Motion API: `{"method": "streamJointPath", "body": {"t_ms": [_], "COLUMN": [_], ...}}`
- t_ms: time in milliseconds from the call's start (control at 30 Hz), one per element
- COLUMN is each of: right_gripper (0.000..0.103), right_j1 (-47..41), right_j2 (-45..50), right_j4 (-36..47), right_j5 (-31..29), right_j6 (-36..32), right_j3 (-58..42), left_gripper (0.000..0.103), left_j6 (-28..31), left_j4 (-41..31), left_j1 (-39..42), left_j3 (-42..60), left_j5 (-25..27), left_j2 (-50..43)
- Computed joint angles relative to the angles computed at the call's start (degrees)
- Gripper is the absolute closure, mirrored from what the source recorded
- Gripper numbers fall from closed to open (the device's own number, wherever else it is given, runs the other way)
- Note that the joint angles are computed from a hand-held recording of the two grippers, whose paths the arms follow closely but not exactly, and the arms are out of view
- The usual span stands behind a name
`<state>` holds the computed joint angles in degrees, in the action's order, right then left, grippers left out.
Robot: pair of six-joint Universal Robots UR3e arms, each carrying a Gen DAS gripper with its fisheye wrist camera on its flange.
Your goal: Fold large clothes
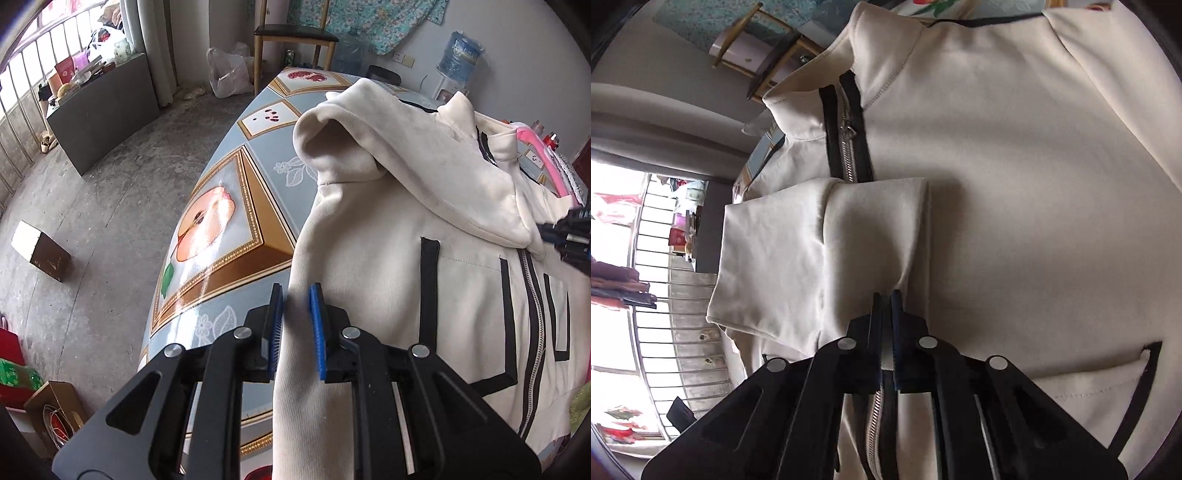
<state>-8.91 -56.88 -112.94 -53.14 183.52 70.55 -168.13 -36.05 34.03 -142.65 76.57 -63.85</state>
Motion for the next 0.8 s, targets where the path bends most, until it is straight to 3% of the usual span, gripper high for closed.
{"method": "streamJointPath", "body": {"t_ms": [167,233,367,433,533,800], "right_gripper": [0.102,0.102,0.098,0.051,0.049,0.049], "right_j1": [-0.89,-2.15,-5.45,-5.61,-5.98,-3.28], "right_j2": [-9.75,-14.68,-19.81,-18.93,-14.41,-2.68], "right_j4": [1.47,1.93,9.81,11.97,9.85,7.85], "right_j5": [16.97,18.58,13.22,6.95,2.61,-3.8], "right_j6": [-1.19,-3.09,-10.37,-11.44,-10.81,-6.14], "right_j3": [-7.15,-7.99,-6.86,-3.47,2.13,2.18], "left_gripper": [0.087,0.086,0.086,0.086,0.086,0.086], "left_j6": [-1.43,-1.42,-1.67,-1.64,-1.39,-1.13], "left_j4": [2.99,3.23,3.93,4.23,3.87,1.57], "left_j1": [-1.9,-1.77,-1.73,-1.71,-1.53,-0.76], "left_j3": [-0.16,-0.39,-0.66,-0.91,-1.04,-0.75], "left_j5": [1.92,1.88,1.7,1.69,1.6,1.12], "left_j2": [-1.62,-1.49,-1.61,-1.52,-1.14,0.03]}}
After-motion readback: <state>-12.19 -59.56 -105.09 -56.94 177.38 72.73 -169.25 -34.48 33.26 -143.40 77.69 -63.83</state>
